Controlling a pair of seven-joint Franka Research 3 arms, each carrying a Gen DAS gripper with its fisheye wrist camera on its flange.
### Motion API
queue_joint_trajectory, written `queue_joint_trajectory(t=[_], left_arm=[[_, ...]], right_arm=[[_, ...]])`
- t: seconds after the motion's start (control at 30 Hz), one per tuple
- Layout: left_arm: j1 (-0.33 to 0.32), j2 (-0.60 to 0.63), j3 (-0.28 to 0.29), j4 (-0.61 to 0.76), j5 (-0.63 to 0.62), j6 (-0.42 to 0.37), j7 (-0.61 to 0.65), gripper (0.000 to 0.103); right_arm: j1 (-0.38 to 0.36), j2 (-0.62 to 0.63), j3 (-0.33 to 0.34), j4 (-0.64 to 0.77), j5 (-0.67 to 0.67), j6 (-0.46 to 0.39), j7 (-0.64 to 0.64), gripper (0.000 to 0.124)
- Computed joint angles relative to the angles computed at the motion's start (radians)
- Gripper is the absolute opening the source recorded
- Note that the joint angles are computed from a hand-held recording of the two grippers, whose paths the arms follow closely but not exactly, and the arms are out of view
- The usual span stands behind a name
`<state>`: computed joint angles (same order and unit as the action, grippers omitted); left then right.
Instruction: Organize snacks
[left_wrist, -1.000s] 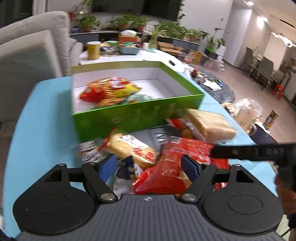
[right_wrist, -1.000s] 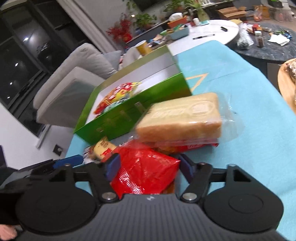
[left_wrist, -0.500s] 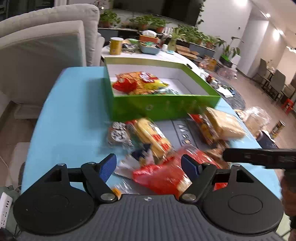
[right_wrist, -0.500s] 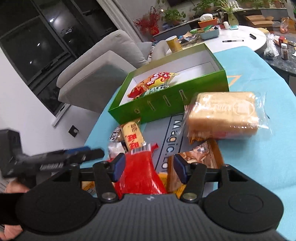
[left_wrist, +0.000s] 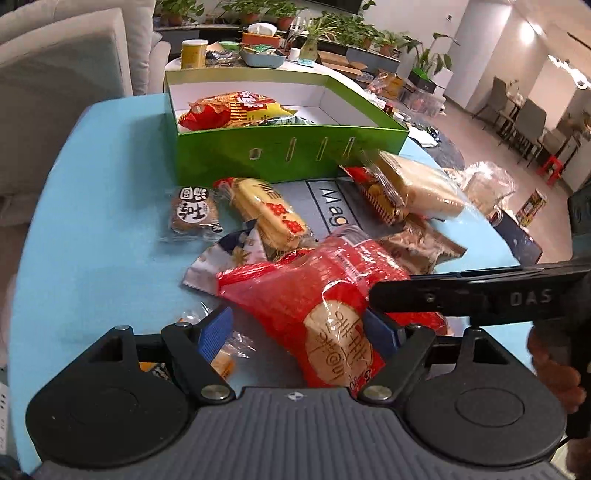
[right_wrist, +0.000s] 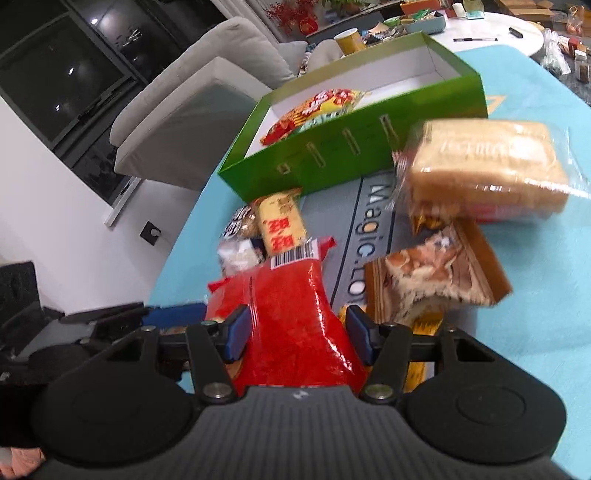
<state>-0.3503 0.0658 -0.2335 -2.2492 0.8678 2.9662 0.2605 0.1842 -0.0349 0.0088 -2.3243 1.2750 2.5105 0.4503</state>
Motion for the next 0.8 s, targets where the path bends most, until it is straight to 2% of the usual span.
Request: queue_joint_trajectory(t=[0.13,0.43,0.63,0.8], left_arm=[[0.004,-0.025,-0.004,-0.026,0.007,-0.008,-0.002,0.076],[0.008,0.003,-0.003,-0.011,-0.014,0.031,-0.023,0.075],[-0.003,0.044,0.000,0.005,-0.094,0.061,0.064,0.077],[-0.032,0.061,0.028,0.018,-0.069,0.070,0.064,0.073]], right_arm=[[-0.003,-0.032,-0.006,-0.021,-0.034,-0.036,0.018,0.057],[0.003,0.013,0.002,0.022,-0.027,-0.002,0.051,0.058],[0.003,0.007,0.006,0.016,-0.032,-0.011,0.040,0.058],[0.014,0.010,0.015,0.014,-0.060,0.002,0.034,0.058]])
